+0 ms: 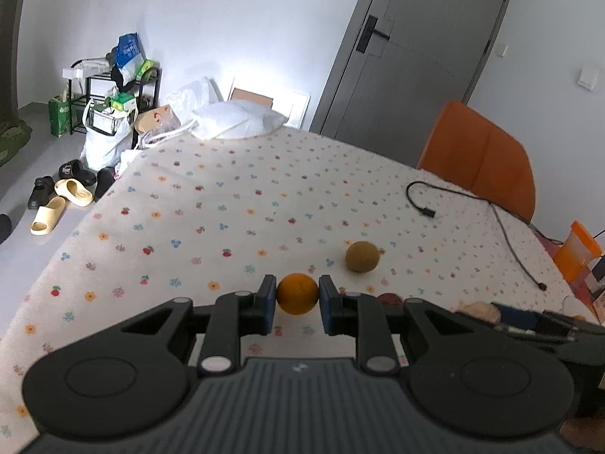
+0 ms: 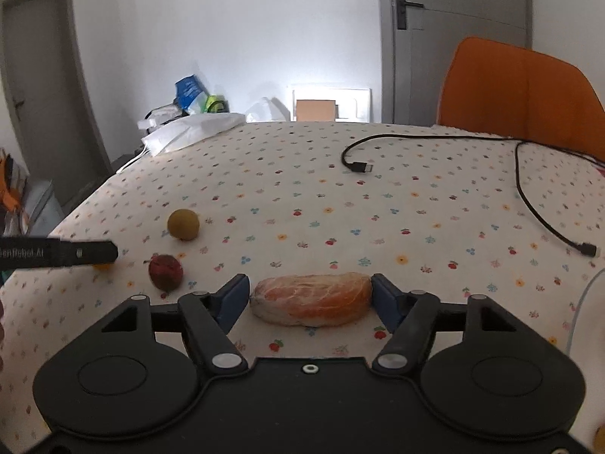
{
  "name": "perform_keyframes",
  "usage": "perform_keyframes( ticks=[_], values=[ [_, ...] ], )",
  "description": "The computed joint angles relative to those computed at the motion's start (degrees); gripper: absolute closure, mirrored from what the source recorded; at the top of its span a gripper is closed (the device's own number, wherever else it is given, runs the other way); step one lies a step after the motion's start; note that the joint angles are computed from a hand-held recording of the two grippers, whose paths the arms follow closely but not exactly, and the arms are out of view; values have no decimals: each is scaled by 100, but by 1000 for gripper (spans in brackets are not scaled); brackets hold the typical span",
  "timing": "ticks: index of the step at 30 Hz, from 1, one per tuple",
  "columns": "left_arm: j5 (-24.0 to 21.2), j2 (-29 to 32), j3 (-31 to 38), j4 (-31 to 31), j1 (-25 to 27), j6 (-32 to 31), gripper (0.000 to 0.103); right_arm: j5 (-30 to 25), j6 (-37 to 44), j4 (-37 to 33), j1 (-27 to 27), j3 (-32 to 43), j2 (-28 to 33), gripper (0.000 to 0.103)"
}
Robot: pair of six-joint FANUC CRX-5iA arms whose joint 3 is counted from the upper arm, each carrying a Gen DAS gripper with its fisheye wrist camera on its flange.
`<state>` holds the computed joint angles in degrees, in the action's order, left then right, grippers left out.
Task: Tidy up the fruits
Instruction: 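Grasp a small tangerine with the left tool while the right tool grasps the peeled pomelo segment, then carry the tangerine with the left tool while the right tool carries the pomelo segment to the plate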
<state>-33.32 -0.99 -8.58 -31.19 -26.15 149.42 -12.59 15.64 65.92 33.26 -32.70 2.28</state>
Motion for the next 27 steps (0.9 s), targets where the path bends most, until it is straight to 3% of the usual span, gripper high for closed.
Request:
perform_keyframes(
  ticks=[3,4,16,27],
  values=[
    [-96,-94,23,-220,-167,226,81,-144,770,-900,215,93,-98,37],
    [-139,-120,38,-273,-227,254,81,-131,766,-885,228,51,-168,37],
    [-408,-215,307,-805,-856,493,81,-28,88,-162,215,-624,-1202,37],
    [-206,-193,354,-748,-1150,355,81,-272,-863,701,28,-1198,-1932,37]
  ],
)
